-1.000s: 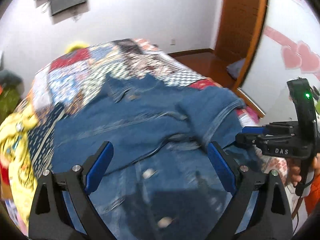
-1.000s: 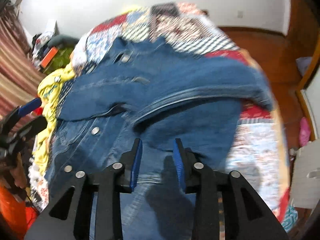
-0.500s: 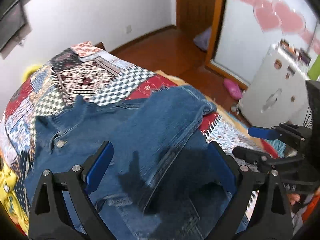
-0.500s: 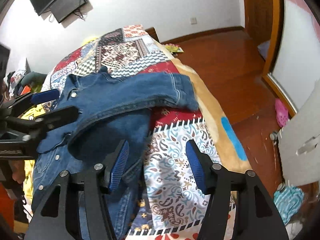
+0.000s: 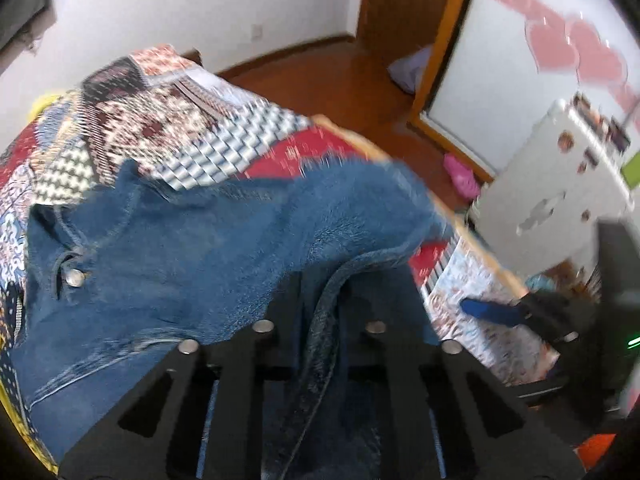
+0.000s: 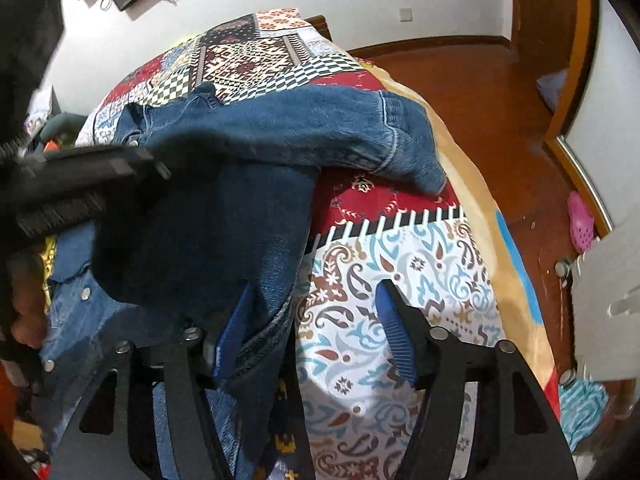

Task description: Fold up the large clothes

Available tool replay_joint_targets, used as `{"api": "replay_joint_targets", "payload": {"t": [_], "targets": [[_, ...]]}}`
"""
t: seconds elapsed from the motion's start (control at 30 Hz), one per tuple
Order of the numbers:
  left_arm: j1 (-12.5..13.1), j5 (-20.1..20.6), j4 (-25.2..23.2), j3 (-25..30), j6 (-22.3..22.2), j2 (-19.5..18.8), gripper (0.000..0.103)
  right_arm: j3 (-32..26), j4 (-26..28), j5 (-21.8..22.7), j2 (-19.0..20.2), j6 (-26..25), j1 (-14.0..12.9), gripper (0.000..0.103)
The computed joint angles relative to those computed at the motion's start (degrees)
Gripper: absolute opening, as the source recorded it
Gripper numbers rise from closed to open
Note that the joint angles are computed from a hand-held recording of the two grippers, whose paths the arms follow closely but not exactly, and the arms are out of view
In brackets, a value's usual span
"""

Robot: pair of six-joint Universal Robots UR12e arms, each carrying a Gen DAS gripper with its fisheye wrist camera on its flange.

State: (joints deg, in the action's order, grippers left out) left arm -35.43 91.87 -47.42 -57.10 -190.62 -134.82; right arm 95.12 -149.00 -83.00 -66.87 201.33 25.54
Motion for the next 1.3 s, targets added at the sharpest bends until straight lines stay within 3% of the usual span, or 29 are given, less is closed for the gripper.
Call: {"api": "replay_joint_targets", "payload": {"t": [0.23, 0.33, 0.43, 0.57, 0.6, 0.63, 0.73, 0.8, 0.97, 1.07, 1.13, 1.2, 1.3], "targets": [[0.73, 6.41, 13.20, -7.82, -3.38, 6.62, 0.009, -0.54, 1.39, -1.97, 0.28, -2.82, 0.66, 0.065], [1.57, 7.99, 16.45, -12.74, -4.73, 9.70, 0.009, -0.50, 1.70, -0.68, 0.05, -2.02, 0.26, 0.068], [2.24, 9.97, 15.37, -17.32, -5.75, 12.06, 0.011, -0.58, 2.23, 1.06, -0.02, -0.94, -0.25, 0.069], [3.43, 9.99, 10.67, -22.89, -8.81, 14.37, 0.016, -1.33, 3.64, -1.55, 0.26, -1.77, 0.61, 0.069], [3.77, 9.53, 9.32, -24.26, -9.34, 14.88, 0.024, -1.48, 3.89, -2.19, 0.33, -2.02, 0.82, 0.070], [3.98, 9.60, 7.81, -25.42, -10.19, 15.28, 0.040, -1.72, 4.32, -3.13, 0.42, -2.24, 1.14, 0.071], [4.14, 10.34, 5.58, -27.91, -11.24, 16.05, 0.067, -2.33, 5.39, -4.92, 0.66, -2.07, 1.71, 0.071], [4.22, 9.97, 4.70, -28.80, -11.10, 16.40, 0.072, -2.48, 5.82, -5.47, 0.66, -1.78, 1.84, 0.071], [2.74, 13.17, 2.90, -27.83, -8.50, 16.67, 0.073, -3.47, 8.64, -4.63, 0.55, -0.73, 1.59, 0.071], [1.36, 16.23, 5.75, -26.89, -4.68, 16.74, 0.074, -3.81, 9.45, -2.06, 0.40, 0.55, 0.97, 0.071], [0.66, 17.25, 8.37, -26.44, -2.42, 16.65, 0.086, -3.84, 8.97, -0.61, 0.35, 1.39, 0.76, 0.071], [0.12, 17.45, 11.53, -25.78, -0.05, 16.23, 0.091, -3.87, 8.27, -0.21, 0.30, 1.88, 0.71, 0.071], [-0.63, 17.73, 12.48, -23.21, 4.19, 14.56, 0.091, -4.30, 7.49, -0.36, 0.49, 1.99, 0.96, 0.071]]}}
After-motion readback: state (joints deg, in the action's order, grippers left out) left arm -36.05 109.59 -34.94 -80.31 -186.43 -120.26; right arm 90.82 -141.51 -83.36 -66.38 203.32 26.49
